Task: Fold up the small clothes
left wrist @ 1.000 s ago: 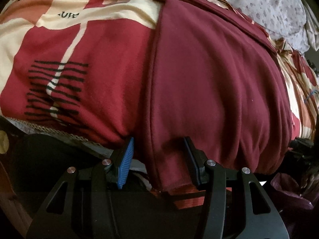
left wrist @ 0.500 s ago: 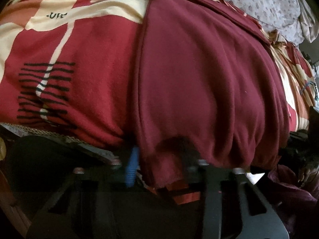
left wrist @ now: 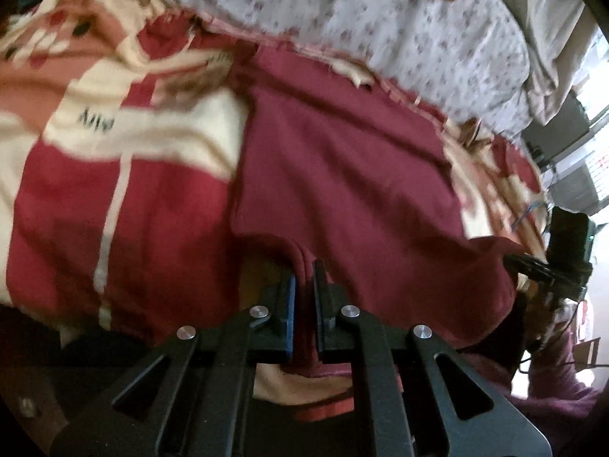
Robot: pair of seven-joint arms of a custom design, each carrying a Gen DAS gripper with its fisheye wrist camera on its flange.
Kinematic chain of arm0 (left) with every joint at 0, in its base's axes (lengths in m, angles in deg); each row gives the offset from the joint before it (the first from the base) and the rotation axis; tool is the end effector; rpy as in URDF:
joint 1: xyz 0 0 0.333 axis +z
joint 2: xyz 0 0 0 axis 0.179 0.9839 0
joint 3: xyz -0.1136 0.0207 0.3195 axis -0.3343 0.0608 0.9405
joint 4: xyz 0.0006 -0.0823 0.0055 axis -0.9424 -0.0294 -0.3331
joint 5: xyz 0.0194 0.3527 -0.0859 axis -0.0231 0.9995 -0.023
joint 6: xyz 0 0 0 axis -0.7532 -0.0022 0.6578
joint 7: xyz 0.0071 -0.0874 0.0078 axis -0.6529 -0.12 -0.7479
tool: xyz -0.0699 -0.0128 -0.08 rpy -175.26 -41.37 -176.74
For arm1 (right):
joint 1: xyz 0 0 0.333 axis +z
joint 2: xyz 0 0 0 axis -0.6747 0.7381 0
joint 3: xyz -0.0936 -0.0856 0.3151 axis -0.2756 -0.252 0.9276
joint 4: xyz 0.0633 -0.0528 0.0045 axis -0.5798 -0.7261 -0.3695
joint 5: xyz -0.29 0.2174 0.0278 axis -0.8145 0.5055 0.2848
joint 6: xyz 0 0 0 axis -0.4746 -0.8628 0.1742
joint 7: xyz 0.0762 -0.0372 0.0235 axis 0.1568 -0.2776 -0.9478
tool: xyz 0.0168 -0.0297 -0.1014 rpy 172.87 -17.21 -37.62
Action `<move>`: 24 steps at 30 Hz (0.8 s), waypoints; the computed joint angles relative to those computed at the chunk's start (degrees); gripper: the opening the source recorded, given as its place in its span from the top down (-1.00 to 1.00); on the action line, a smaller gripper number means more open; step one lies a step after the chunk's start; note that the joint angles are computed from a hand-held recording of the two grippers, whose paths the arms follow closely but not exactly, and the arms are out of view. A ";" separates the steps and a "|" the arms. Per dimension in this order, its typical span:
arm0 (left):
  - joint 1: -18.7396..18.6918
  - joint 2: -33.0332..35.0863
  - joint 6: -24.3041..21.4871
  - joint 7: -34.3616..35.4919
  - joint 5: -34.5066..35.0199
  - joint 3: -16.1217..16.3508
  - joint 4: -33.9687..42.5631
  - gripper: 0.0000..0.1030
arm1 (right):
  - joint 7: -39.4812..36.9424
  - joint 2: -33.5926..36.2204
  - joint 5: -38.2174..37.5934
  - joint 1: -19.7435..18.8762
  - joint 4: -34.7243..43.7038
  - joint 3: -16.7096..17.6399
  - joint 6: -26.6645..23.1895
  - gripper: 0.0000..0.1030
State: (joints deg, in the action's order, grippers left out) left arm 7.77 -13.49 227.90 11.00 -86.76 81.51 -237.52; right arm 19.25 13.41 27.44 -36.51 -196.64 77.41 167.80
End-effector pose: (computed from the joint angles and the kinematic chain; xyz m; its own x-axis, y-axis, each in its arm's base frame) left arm 0.3612 0.0070 0.5174 0.0655 -0.9308 0.3596 -0.8822 -0.2224 -0.4151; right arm 0.4662 0.0728 0.4919 0.5743 -0.4862 -0.6587 -0.8170 -0.2881 -0.4996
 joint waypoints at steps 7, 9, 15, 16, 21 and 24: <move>-1.50 7.39 4.43 2.29 -1.73 0.52 8.22 0.87 | 1.81 4.36 2.00 -0.51 7.67 0.49 2.53 0.73; -1.67 10.97 6.17 2.98 -2.96 0.44 11.00 0.87 | 2.09 5.92 3.11 -0.90 9.63 0.58 3.50 0.73; 0.21 23.63 11.09 3.43 -5.89 -1.23 21.95 0.87 | 7.21 13.81 4.45 -1.14 18.23 2.88 11.06 0.73; 1.00 26.21 11.80 2.70 -5.21 -1.98 24.35 0.87 | 8.56 15.60 3.71 -1.24 20.10 3.32 12.09 0.73; 4.95 37.13 13.17 -4.86 1.38 -5.16 34.44 0.87 | 17.48 25.96 0.54 -2.87 30.63 5.78 15.82 0.73; 6.66 43.08 12.21 -8.80 4.44 -6.33 40.33 0.87 | 21.29 31.13 0.22 -4.18 36.15 7.70 17.45 0.73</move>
State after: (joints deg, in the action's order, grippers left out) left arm 14.43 29.59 240.11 2.20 -82.32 75.18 -197.19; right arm 40.54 44.55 27.66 -40.68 -160.49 85.11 185.24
